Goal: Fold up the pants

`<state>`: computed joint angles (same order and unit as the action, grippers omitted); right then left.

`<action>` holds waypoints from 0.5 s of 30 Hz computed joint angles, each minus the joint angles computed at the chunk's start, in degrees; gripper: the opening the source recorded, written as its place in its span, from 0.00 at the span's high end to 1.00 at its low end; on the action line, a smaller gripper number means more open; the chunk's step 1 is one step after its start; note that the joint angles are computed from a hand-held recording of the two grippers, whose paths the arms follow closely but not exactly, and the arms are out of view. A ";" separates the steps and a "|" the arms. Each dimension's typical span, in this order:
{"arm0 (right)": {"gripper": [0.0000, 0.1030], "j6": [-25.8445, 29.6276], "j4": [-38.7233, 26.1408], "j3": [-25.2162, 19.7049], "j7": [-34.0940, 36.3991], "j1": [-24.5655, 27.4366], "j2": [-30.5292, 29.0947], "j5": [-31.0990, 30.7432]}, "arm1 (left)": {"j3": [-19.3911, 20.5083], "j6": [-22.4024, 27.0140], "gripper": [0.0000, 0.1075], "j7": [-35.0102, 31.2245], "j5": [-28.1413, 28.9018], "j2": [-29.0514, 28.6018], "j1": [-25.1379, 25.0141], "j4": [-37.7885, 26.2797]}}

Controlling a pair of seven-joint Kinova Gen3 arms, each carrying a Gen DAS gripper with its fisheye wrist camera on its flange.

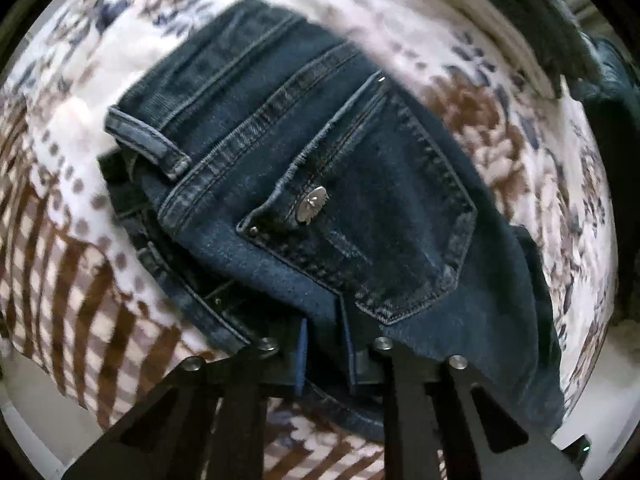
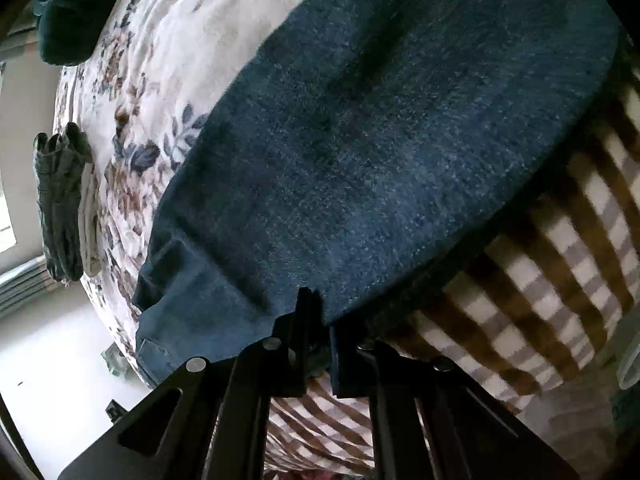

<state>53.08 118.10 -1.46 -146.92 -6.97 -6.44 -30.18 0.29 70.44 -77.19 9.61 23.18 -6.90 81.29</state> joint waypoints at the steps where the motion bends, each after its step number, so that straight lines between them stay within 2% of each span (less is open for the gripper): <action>1: 0.94 0.29 -0.73 -0.02 -0.27 0.02 0.25 0.41 | 0.13 -0.90 0.91 -0.72 -0.09 -1.55 0.02 1.09; 3: 0.94 2.11 -2.48 0.18 -0.35 0.20 -0.52 1.86 | 0.10 -2.72 0.91 -2.04 -0.78 -5.16 0.28 3.36; 7: 0.95 5.48 -4.78 0.12 1.03 0.85 -1.61 2.46 | -0.11 -2.13 0.91 -5.11 -0.72 -7.29 -0.43 3.91; 12: 0.95 6.71 -4.65 0.65 3.99 0.51 1.77 1.86 | -0.87 -1.15 0.89 -5.18 -1.70 -3.57 -0.66 4.91; 13: 0.94 6.45 -3.88 0.96 5.41 0.61 2.69 0.84 | -1.01 -0.99 0.86 -4.60 -1.98 -3.28 -0.52 5.18; 15: 0.91 7.13 -3.28 1.62 8.72 1.40 5.16 -1.26 | -0.97 1.51 0.84 -4.02 -1.46 -2.15 -1.02 3.39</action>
